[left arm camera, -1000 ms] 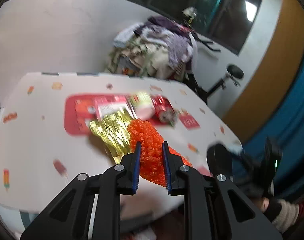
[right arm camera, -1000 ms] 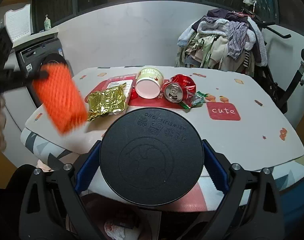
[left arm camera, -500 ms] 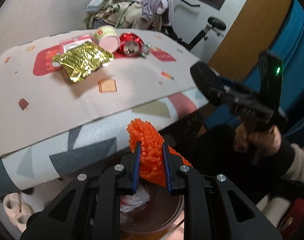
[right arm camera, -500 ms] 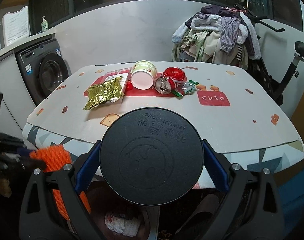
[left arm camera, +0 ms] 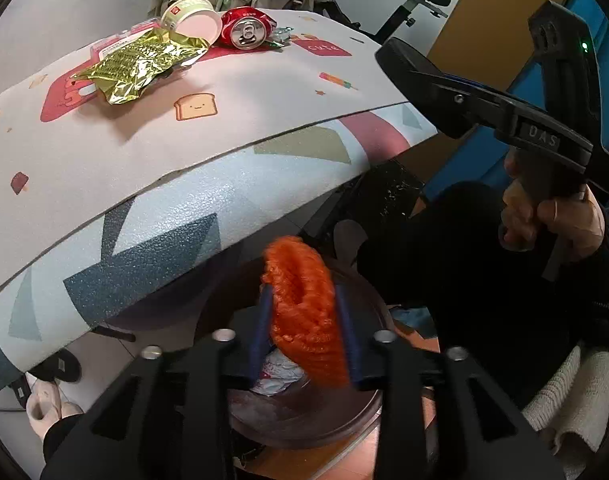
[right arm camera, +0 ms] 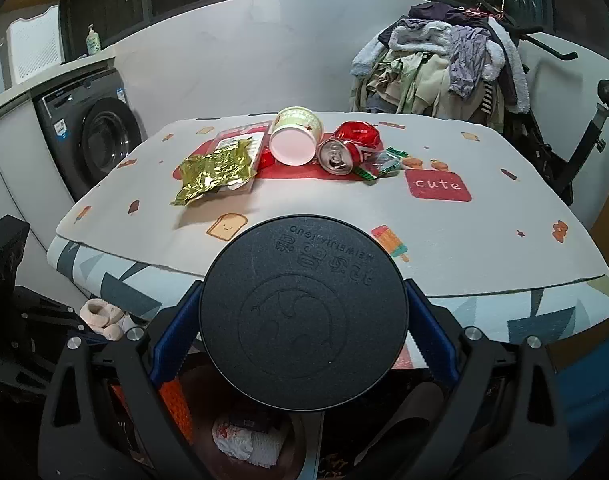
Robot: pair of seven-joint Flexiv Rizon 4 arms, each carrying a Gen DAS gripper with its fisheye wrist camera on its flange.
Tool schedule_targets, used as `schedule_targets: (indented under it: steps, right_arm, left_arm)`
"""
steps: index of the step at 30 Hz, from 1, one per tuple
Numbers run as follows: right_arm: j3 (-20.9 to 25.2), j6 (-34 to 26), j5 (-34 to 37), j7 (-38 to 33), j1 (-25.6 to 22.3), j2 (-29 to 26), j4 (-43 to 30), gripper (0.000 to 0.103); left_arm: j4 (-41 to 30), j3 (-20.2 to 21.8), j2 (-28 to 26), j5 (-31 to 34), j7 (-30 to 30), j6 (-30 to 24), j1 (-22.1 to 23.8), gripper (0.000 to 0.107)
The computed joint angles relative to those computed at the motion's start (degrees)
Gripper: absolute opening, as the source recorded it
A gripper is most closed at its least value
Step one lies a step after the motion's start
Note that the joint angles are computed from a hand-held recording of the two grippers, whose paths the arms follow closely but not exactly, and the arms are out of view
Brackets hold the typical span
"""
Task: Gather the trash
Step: 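Lower the orange foam net into the brown bin and open the left tool, then lower the black lid into the brown bin and open the right tool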
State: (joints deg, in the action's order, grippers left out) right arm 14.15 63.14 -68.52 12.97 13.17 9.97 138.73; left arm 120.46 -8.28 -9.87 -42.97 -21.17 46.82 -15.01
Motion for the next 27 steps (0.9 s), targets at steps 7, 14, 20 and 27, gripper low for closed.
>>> schedule_targets:
  steps: [7,14,20,27]
  right_arm:
    - [0.3,0.3,0.9,-1.5,1.0,-1.0,-0.7,0.093]
    - [0.5,2.7,3.0,-3.6,2.9,-3.5,-1.1,0.093]
    - [1.1,3.0,7.8,-10.0,6.3,-7.3,-2.9,0.093]
    - [0.8,1.2,14.2,-19.9,10.8,-11.8,-5.5,0.093]
  left_arm:
    - [2.7,0.0,2.9,-8.7,4.1,5.2,-0.7,0.078]
    - [5.5,0.2,5.5,-26.0,11.6,17.0,-3.5,0.096]
    - [6.9,-0.2,6.5,-40.3,20.1,25.8,-7.6,0.097]
    - [7.1,0.2,5.7,-42.1,21.7,28.7,-9.5,0.097]
